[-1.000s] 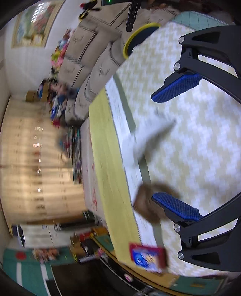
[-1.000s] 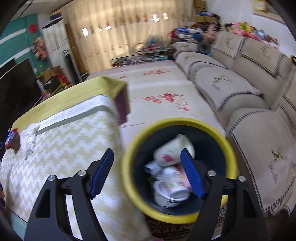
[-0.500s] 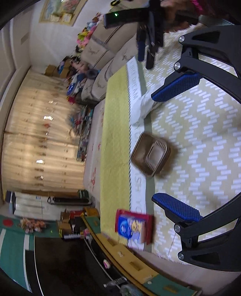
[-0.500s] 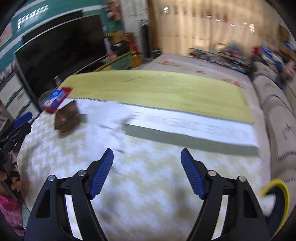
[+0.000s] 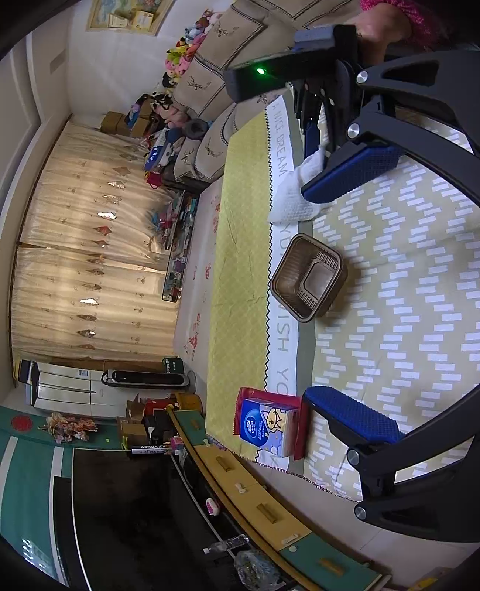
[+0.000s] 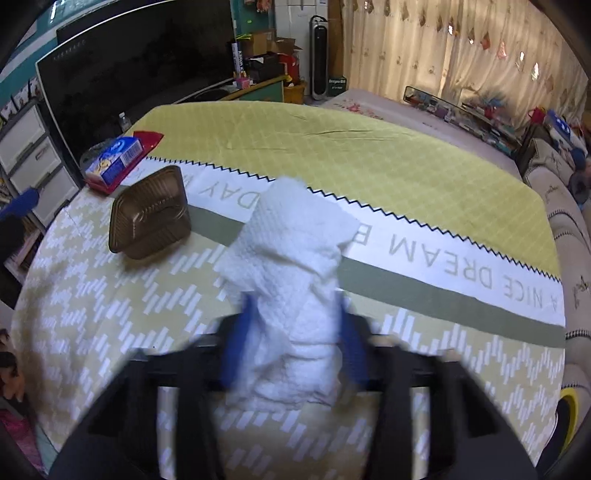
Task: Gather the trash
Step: 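Carry the paper towel with the right tool into the bin and open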
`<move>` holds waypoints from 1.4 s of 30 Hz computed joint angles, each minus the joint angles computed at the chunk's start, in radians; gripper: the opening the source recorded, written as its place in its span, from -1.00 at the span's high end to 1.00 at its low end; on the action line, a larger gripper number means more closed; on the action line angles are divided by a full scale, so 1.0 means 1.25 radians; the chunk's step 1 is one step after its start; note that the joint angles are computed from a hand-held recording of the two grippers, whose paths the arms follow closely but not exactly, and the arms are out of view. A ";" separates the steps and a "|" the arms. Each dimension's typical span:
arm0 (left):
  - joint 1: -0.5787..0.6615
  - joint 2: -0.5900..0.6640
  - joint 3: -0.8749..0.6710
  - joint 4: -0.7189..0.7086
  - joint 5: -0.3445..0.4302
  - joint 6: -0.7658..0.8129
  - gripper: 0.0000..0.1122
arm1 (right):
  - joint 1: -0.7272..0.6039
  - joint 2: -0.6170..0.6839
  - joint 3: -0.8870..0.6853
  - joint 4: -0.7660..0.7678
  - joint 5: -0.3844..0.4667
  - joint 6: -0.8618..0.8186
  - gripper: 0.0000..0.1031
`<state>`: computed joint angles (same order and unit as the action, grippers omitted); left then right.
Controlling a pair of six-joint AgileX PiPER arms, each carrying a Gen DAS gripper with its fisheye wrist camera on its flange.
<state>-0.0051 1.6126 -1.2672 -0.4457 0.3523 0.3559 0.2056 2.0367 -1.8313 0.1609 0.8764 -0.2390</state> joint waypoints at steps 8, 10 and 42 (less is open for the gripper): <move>-0.008 -0.002 0.000 0.010 0.002 -0.007 -0.75 | -0.053 -0.113 0.110 0.103 -0.034 -0.071 0.73; -0.010 -0.002 0.001 0.013 0.001 -0.009 -0.75 | -0.077 -0.163 0.156 0.137 -0.047 -0.097 0.73; -0.097 0.010 -0.013 0.159 0.014 -0.113 -0.75 | -0.680 -0.335 0.473 0.145 -0.230 -0.167 -0.08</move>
<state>-0.1262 1.6254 -1.2836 -0.2471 0.3704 0.2144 -0.6449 1.6178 -1.2406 0.3424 0.5888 -0.4476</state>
